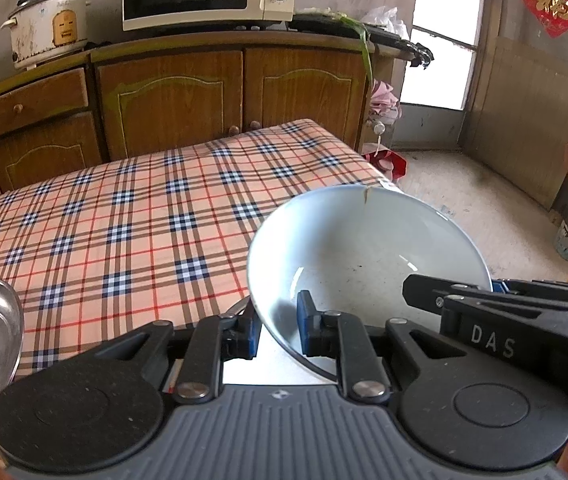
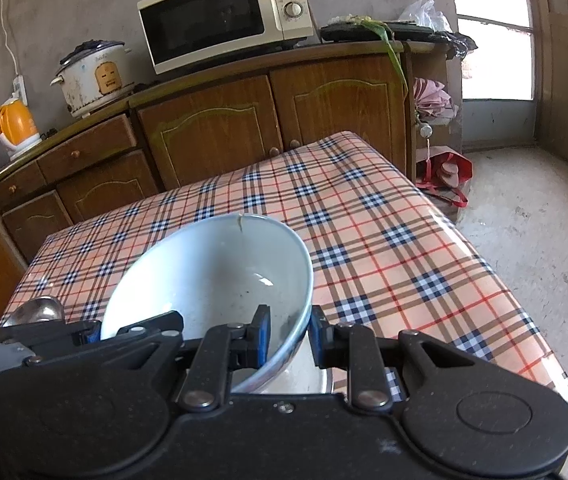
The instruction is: Organize plates and bowls
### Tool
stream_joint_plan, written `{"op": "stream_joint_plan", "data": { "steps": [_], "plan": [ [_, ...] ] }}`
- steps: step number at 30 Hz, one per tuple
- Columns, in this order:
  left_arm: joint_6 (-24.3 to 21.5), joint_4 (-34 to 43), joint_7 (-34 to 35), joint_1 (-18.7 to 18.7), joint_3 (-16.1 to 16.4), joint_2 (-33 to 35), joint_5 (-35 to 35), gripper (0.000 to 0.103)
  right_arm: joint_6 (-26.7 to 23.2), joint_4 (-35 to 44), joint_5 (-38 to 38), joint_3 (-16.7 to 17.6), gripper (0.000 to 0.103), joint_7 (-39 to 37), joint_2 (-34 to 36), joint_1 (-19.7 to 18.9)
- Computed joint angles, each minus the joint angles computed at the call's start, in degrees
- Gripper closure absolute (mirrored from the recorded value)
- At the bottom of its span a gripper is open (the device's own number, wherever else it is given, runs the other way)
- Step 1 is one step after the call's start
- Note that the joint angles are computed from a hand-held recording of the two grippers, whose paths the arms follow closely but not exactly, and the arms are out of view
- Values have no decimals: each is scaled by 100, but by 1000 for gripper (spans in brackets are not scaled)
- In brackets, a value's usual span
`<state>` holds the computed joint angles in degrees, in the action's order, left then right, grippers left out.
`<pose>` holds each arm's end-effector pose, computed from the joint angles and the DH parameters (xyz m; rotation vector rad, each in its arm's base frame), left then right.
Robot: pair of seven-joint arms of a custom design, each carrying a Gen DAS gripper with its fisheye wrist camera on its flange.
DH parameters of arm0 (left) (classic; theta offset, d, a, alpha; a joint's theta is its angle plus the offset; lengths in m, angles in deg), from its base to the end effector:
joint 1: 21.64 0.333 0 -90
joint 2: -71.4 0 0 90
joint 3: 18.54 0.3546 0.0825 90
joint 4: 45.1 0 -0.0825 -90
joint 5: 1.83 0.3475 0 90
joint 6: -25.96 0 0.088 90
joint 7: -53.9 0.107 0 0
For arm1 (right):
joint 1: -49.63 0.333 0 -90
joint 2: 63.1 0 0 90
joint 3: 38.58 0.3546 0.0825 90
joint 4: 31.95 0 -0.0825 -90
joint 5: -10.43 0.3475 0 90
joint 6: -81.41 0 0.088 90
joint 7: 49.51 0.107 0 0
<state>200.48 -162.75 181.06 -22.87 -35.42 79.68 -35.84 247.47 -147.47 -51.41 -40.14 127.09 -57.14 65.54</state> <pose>0.5790 -0.1337 0.5211 -1.4068 2.0672 -0.9942 0.5484 0.1952 0.5246 -1.3775 1.8623 -0.7048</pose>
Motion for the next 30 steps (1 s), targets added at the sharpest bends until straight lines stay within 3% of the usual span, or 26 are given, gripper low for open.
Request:
{"op": "stream_joint_plan", "data": {
  "steps": [20, 30],
  "plan": [
    [-100, -67, -538, -10, 129, 106, 637, 85, 72, -33, 463, -80, 76, -358, 205, 118],
    [-218, -66, -1025, -70, 304, 230, 1298, 85, 272, -52, 968, -194, 76, -732, 433, 204]
  ]
}}
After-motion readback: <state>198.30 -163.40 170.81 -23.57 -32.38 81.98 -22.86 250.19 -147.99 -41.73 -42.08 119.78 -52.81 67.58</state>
